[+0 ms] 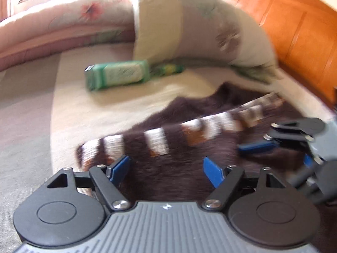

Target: Fold clothes

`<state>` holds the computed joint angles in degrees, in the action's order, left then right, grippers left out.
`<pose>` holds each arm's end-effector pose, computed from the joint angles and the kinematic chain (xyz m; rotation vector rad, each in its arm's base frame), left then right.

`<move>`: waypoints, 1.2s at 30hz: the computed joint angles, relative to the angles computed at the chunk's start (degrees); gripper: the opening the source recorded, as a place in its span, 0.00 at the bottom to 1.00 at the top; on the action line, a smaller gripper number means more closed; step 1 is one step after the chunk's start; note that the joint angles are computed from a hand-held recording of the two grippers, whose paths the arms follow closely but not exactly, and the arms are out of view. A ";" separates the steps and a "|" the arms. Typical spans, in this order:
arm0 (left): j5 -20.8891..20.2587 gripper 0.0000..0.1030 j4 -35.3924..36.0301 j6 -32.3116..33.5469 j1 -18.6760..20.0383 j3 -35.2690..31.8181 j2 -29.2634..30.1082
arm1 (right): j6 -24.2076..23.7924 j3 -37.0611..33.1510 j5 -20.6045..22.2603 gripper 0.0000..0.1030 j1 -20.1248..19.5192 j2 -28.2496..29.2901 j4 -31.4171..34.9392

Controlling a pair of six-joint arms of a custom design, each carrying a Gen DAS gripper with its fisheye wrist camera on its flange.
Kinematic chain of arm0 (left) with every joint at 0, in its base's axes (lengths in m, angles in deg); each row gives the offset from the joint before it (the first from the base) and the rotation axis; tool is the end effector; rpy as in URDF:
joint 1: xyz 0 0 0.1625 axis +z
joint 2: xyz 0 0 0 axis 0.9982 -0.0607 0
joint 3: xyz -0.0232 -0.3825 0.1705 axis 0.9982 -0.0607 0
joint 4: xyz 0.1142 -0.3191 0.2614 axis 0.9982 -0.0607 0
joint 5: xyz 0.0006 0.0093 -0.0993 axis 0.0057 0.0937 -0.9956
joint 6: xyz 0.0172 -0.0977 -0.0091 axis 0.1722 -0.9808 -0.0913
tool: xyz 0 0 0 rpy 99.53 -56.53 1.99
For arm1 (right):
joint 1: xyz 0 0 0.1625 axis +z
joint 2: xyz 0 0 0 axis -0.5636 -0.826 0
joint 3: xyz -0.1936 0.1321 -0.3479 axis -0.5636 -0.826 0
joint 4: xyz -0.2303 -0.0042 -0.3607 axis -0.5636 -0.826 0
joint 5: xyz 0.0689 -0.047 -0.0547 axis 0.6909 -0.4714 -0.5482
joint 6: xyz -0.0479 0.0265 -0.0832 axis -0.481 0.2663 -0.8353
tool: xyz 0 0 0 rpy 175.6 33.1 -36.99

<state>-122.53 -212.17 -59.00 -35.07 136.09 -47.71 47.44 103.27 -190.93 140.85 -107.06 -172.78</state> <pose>-0.1677 -0.5358 0.2412 0.4985 2.3973 -0.9284 0.2785 -0.5534 0.1069 1.2222 -2.4435 0.6430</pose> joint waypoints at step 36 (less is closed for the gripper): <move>-0.03 0.76 -0.90 1.35 -4.66 9.11 -4.99 | 8.12 -5.21 -1.27 0.64 -5.14 -1.89 0.58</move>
<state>-122.56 -213.07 -57.65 -39.73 145.21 -52.70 55.55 98.06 -192.20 135.71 -108.95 -172.19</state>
